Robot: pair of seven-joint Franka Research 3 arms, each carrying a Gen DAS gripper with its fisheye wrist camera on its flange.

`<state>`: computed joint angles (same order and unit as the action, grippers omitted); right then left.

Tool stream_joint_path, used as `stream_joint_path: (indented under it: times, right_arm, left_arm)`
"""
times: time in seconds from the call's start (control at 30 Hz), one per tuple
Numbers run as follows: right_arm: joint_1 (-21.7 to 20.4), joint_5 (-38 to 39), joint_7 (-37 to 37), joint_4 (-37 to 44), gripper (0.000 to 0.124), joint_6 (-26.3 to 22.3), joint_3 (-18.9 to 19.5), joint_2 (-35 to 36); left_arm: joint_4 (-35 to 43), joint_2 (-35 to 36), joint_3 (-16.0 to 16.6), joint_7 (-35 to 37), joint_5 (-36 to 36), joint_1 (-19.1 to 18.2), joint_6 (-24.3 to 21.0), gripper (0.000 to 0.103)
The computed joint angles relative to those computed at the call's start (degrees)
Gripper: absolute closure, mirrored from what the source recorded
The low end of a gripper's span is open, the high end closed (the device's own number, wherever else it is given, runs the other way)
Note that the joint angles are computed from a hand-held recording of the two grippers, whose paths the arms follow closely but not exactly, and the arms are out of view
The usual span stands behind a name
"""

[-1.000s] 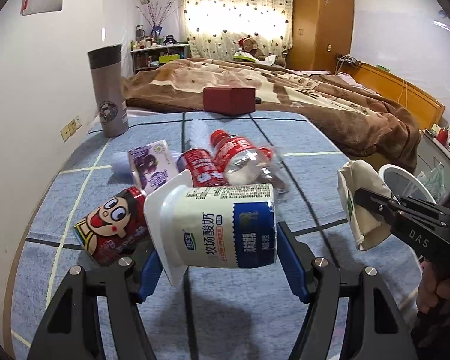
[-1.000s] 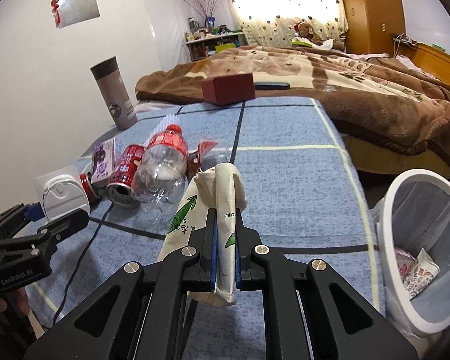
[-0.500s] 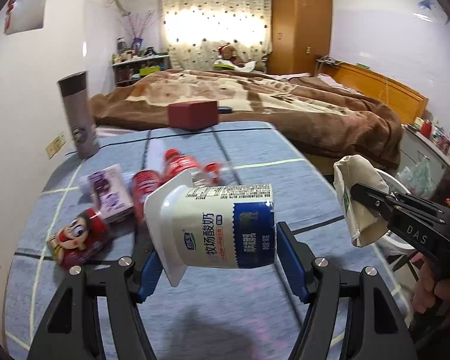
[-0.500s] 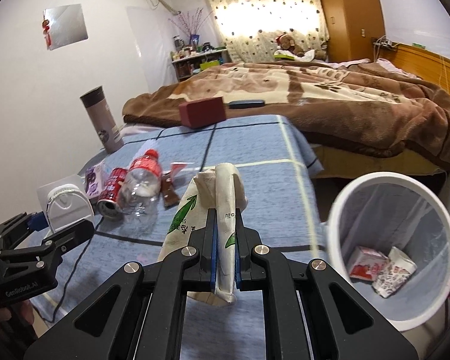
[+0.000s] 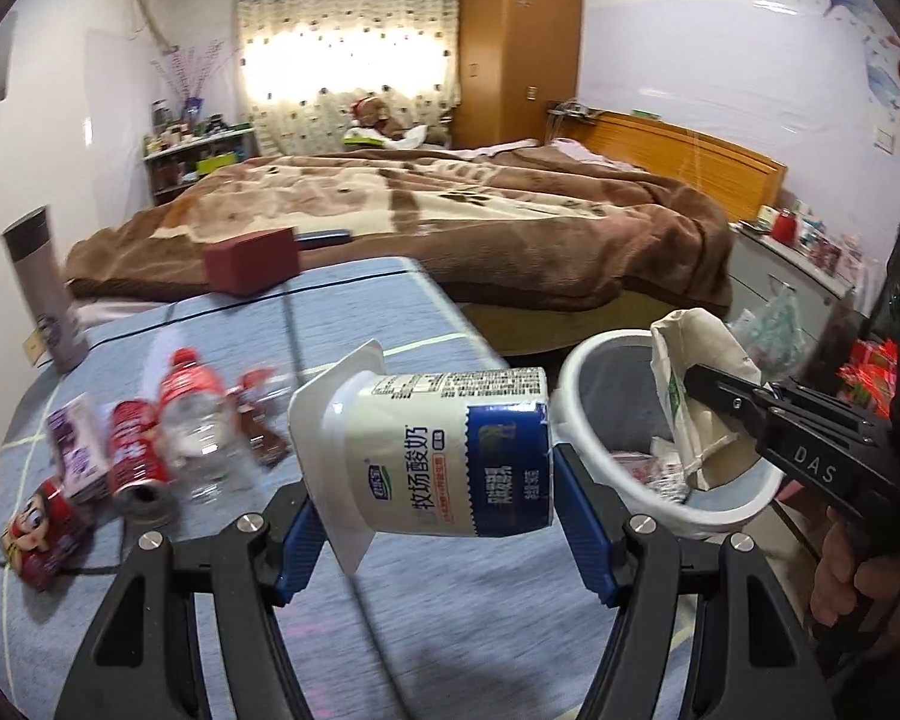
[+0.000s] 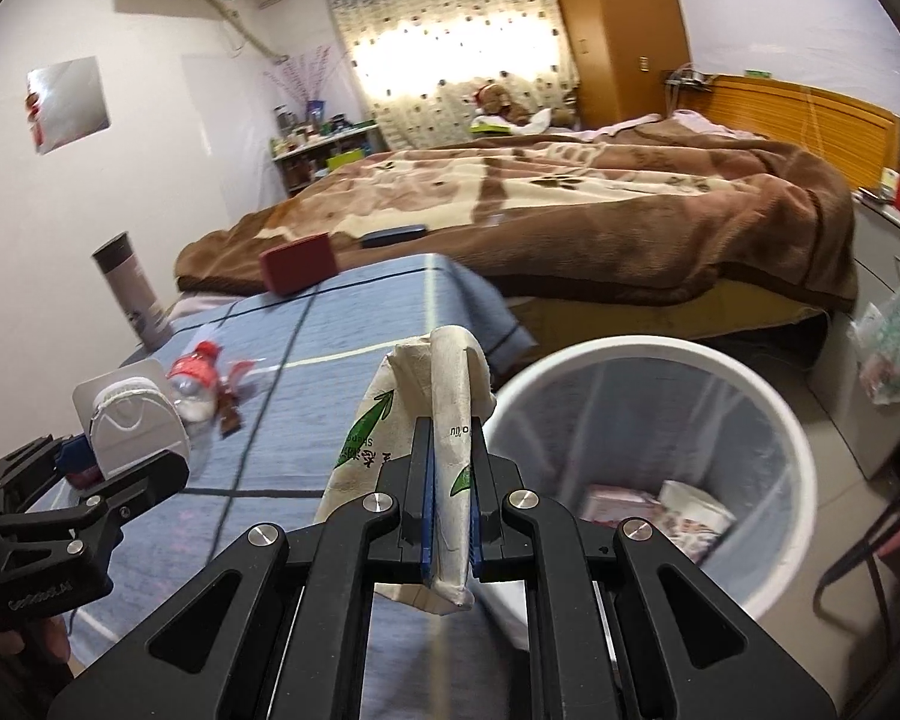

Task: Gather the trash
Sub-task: 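Carry the paper bag and yogurt cup over the white bin with both tools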

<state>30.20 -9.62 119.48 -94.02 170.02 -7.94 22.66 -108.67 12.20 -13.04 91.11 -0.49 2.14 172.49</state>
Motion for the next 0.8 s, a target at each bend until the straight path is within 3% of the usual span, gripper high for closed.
stream_joint_path:
  times: [0.2, 0.37, 0.8]
  right_arm:
    - [1.57, -4.18, 5.19, -1.86, 0.116, -1.43, -4.60, -1.12]
    - [-0.08, -7.01, 9.33, -2.51, 0.115, -3.36, -4.88, -1.31]
    - [-5.82, -7.11, 8.48, -1.38, 0.115, -9.63, -0.86, 0.02]
  left_arm:
    - [6.64, 4.87, -5.06, 5.31, -3.70, 0.39, -2.51, 0.032]
    - [12.53, 9.27, -7.42, 8.85, -5.67, -0.55, -5.89, 0.032]
    - [22.02, 16.86, -5.70, 7.97, -3.29, -5.98, -13.40, 0.032]
